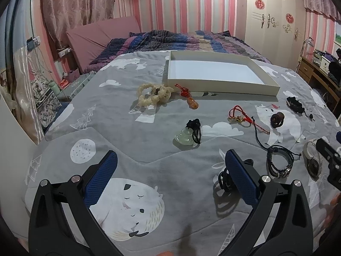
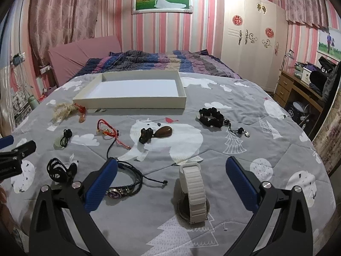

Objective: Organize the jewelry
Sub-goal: 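Grasp the cream bead bracelet with left tool while right tool grasps black bead bracelet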

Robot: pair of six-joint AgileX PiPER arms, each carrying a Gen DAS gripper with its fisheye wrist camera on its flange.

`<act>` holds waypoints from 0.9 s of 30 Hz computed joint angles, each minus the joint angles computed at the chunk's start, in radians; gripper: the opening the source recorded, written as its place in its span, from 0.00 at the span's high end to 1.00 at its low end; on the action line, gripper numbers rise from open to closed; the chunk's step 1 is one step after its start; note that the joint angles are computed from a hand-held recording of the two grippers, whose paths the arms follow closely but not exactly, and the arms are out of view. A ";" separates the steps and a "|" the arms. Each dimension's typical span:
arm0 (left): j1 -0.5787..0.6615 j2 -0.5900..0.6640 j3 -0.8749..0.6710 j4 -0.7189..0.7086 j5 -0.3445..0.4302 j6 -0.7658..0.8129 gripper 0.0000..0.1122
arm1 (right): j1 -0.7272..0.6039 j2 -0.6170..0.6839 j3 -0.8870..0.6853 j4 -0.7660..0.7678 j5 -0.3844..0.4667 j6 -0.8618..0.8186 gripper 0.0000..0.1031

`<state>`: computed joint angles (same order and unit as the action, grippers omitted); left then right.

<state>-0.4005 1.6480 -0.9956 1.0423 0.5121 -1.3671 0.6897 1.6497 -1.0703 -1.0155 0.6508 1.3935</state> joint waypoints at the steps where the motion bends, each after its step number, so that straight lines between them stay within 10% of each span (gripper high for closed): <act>1: 0.000 -0.002 0.002 0.007 -0.003 -0.006 0.11 | -0.001 0.008 -0.012 0.025 0.009 -0.030 0.02; 15: 0.045 0.020 -0.010 -0.045 -0.061 0.078 0.11 | 0.039 0.058 -0.060 -0.027 0.101 -0.052 0.02; 27: 0.102 0.050 -0.066 -0.231 -0.117 0.304 0.11 | -0.050 0.058 -0.081 0.156 -0.001 -0.176 0.02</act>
<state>-0.2983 1.6977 -1.0612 0.8112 0.3952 -1.0632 0.6393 1.7082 -1.1510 -0.8593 0.6502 1.2180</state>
